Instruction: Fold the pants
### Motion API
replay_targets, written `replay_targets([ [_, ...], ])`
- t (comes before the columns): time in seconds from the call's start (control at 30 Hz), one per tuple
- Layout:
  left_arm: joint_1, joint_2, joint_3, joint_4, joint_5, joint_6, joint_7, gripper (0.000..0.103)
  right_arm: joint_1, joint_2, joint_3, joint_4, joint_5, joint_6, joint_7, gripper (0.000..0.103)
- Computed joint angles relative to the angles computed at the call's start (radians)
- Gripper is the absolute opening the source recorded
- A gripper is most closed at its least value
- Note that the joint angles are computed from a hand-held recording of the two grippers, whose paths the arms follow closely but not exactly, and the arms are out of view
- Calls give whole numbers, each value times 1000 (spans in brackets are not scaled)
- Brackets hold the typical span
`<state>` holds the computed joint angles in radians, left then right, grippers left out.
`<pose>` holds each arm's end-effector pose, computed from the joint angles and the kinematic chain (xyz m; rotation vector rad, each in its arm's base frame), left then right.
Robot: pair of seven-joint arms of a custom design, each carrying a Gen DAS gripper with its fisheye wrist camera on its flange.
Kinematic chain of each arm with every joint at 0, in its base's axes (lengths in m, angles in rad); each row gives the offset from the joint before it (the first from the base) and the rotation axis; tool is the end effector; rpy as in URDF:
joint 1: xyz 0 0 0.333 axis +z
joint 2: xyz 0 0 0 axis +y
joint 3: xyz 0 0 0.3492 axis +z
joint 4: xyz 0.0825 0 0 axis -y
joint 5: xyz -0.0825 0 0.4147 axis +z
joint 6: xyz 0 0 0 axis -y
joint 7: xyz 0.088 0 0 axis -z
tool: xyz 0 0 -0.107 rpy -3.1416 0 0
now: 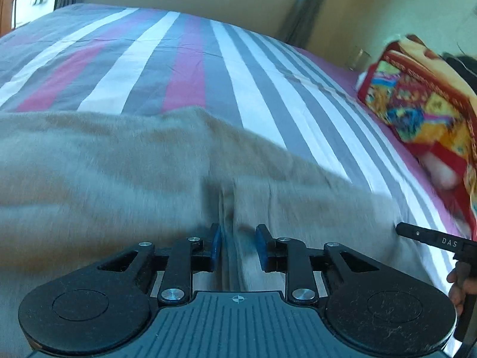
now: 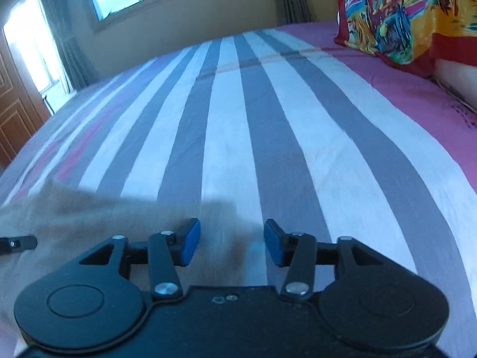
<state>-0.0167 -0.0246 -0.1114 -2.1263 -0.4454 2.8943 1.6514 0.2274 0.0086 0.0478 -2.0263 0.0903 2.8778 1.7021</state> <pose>0.6066 -0.0530 0.5279 -2.0044 1.6760 -1.0348 0.6092 0.1666 0.5639 -1.7200 1.6084 -0.5180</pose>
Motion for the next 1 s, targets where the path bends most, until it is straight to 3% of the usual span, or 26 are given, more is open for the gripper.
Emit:
replay_targets([
  [0.13,-14,-78,4,-93,-47,27,27,27,6,-94,7,-121,-99,14,44,56],
  [0.27,-14,-140,-6,-164,9,46,0,27,-3,-168,23,-194,-242,-1,153,56],
  [0.47,-12,-190,-10,-210,60,45,-51,27,-4,-231,35,-242,-347,-32,259,56],
  [0.7,-24,-224,-2,-223,83,50,-73,27,25,-242,7,-241,-327,-47,241,56],
  [0.83,-22,-223,-13,-245,114,63,-61,30,13,-288,16,-289,-358,20,259,58],
  [0.93,-33,-219,4,-235,78,51,-67,31,52,-256,-21,-287,-287,-5,204,59],
  [1.0,-35,-218,7,-226,82,84,-49,31,65,-251,-34,-264,-247,-29,171,56],
])
